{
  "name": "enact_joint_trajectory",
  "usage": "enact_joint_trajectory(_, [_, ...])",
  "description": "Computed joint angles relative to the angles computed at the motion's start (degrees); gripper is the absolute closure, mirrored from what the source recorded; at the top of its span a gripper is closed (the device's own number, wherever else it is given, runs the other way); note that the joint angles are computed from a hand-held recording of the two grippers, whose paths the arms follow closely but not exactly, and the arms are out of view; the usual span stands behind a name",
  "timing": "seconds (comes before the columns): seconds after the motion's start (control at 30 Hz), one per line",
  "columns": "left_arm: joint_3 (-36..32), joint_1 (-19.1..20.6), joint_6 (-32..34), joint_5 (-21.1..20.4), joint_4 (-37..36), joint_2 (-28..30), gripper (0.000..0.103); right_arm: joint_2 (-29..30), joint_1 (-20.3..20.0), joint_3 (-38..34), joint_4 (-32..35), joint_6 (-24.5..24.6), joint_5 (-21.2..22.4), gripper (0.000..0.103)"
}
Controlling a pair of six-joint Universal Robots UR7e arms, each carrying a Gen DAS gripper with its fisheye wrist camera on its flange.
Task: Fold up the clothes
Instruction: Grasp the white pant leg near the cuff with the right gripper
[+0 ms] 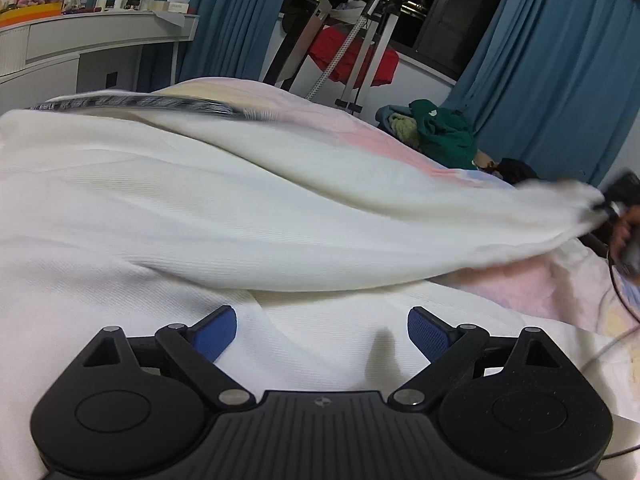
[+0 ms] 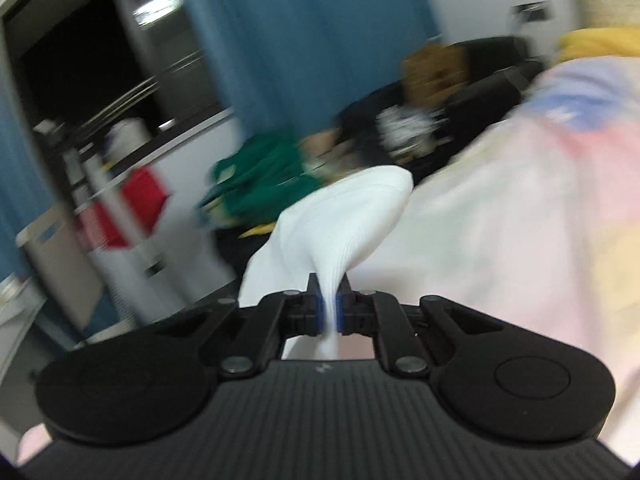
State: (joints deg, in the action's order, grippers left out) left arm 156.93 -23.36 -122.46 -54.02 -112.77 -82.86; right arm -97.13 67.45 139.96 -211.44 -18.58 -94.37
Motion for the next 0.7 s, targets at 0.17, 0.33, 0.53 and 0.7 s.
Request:
enact_joint_trajectory(0.17, [-0.3, 0.06, 0.74, -0.09, -0.71, 1.07, 0.009, -7.6, -13.34, 4.81, 2.11, -2.24, 7.23, 0.094])
enact_joint_trajectory(0.33, [-0.46, -0.34, 0.14, -0.4, -0.05, 0.78, 0.009, -10.8, -25.37, 10.46, 1.52, -0.22, 16.89, 0.094])
enact_joint_trajectory(0.53, [-1.12, 0.26, 0.85, 0.73, 0.91, 0.46, 0.009, -20.0, -33.74, 14.31, 4.86, 1.35, 28.09, 0.095])
enact_joint_trajectory(0.7, [-1.26, 0.7, 4.38, -1.08, -0.19, 2.66, 0.01, -26.33, -41.04, 15.63, 12.2, -2.5, 32.24, 0.094])
